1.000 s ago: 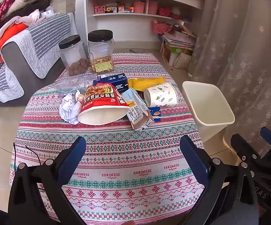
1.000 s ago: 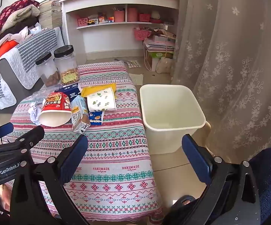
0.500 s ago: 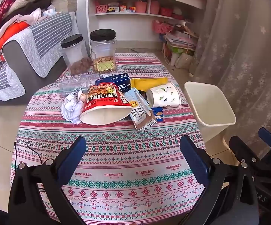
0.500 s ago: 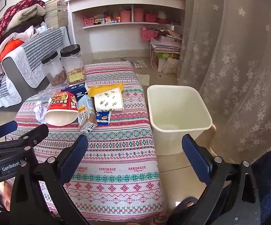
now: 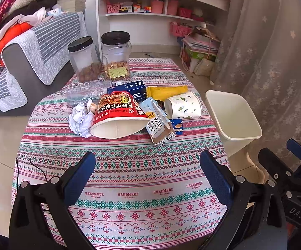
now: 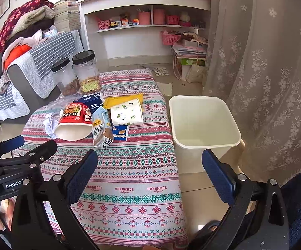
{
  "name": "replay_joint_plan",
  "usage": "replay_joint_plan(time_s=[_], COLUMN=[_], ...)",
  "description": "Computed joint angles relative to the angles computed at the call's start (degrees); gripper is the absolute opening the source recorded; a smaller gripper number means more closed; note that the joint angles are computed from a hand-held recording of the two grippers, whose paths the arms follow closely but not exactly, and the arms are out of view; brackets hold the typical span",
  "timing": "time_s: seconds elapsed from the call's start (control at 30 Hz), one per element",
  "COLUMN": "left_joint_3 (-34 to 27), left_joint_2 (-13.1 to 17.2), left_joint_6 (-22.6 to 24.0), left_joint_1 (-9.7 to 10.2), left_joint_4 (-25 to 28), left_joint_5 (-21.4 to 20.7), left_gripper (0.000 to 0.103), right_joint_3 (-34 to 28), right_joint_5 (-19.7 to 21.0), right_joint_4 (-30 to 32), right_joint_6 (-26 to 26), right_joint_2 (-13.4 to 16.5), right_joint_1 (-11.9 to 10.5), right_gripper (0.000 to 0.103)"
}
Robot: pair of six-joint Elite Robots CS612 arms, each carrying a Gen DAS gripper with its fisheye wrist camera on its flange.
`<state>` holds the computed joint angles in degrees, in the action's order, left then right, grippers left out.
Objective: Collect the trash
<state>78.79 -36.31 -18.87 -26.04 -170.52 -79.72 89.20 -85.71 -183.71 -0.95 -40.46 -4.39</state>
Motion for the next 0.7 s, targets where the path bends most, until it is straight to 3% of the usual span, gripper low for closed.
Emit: replay_joint_plan(time_s=[0.7], left_joint_3=[-0.33], left_joint_2=[0.21], left_joint_6=[0.22], left_joint_1=[0.30], left_joint_4=[0.66], left_joint_5=[-0.31], left_gripper=[0.097], right_joint_3=[-0.13], right_joint_5=[1.18], right_joint_4=[1.53], right_joint_6=[-0.55], right_joint_2=[-0.87], right_joint_1=[-0.58], right_gripper=[0.096])
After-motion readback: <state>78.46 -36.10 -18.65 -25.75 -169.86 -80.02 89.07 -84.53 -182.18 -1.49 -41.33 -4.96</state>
